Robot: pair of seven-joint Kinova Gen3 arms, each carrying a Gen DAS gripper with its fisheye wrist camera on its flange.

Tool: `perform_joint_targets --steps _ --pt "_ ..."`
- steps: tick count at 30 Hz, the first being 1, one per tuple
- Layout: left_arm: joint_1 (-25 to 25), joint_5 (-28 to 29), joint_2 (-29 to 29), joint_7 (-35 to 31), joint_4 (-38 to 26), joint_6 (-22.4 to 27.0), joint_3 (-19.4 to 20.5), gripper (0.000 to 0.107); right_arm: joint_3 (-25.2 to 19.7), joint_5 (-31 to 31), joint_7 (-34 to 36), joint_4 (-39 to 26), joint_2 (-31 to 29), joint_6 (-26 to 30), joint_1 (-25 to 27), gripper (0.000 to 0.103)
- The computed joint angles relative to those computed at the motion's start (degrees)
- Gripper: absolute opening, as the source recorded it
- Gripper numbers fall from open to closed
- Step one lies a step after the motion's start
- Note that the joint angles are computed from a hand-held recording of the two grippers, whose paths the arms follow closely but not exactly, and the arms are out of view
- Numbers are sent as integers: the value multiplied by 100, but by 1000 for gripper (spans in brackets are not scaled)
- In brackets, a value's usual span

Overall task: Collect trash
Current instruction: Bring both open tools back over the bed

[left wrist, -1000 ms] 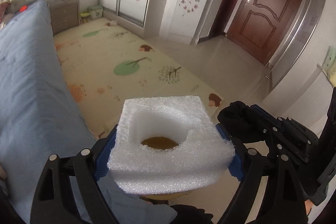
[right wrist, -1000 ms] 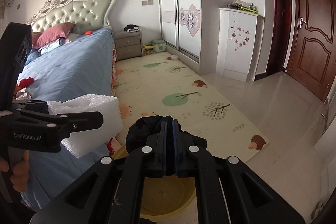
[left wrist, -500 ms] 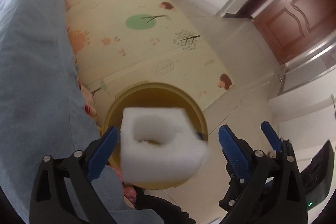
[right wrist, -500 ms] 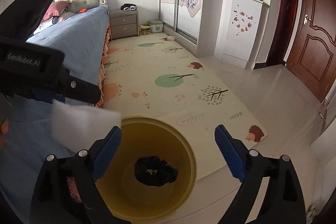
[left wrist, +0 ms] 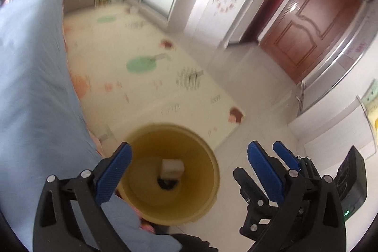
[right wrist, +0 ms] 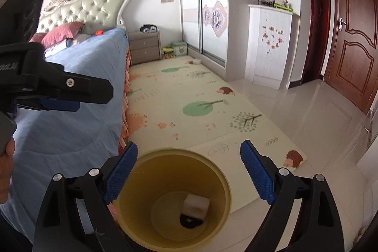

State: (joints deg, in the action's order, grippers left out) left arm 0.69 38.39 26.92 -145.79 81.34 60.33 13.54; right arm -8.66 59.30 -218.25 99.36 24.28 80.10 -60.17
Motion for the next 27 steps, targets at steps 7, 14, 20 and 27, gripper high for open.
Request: perform_joint_targets --steps 7,14,20,27 --pt "-1852 1411 -1255 -1631 1386 -982 814 99 46 888 202 -504 129 494 -421 87" --pt "-2799 3042 -1966 -3262 2147 -1127 332 99 345 1810 1026 -1531 726 797 -840 95" --pt "-2141 3845 -1985 -3915 2174 -931 -1261 99 689 2176 1613 -2304 1073 506 -1075 95" --pt "-1689 4396 -1824 -4313 2150 -920 -2375 99 1068 2253 2208 -3160 1443 143 -1258 95"
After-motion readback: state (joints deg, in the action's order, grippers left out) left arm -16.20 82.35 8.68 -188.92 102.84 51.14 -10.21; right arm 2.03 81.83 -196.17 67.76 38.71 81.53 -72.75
